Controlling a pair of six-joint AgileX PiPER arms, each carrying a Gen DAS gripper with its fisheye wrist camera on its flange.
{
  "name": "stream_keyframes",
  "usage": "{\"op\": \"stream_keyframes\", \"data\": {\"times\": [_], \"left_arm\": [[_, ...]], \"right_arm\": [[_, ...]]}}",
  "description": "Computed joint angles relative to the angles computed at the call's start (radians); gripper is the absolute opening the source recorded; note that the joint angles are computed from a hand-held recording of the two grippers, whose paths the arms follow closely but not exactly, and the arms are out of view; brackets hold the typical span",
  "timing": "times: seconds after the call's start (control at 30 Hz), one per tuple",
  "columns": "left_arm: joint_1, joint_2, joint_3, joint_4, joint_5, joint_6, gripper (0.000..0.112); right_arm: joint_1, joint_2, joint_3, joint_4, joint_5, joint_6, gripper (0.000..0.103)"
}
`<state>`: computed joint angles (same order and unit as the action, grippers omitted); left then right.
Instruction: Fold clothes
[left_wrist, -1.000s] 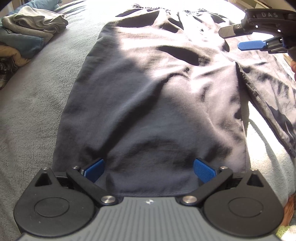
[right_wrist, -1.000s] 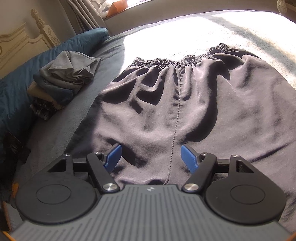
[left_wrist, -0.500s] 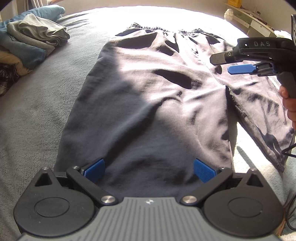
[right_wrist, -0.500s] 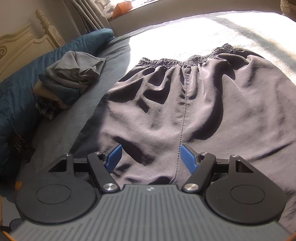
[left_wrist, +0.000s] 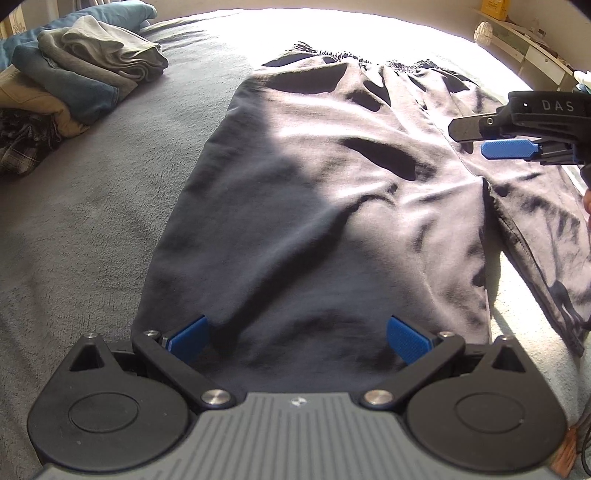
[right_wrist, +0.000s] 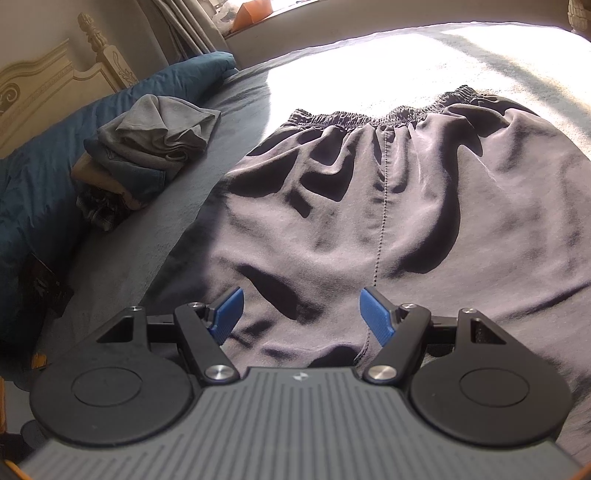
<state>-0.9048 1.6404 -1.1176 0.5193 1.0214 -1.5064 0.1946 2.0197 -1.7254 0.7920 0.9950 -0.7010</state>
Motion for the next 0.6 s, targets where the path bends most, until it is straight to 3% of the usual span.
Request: {"op": "stream_keyframes", "data": {"times": [0.4,0.6], "left_arm": [[0.018,-0.011,0.007,0.006,0.032,0.006,0.103],[0.059,-0.031,0.015,0.012,0.091,0.021,0.102]], "right_arm": [[0.013,-0.008,0.010,-0.007,0.007,-0.006,0.070],[0.021,-0.013,0.019,-0.010,0.014,-0.009,0.070]]}}
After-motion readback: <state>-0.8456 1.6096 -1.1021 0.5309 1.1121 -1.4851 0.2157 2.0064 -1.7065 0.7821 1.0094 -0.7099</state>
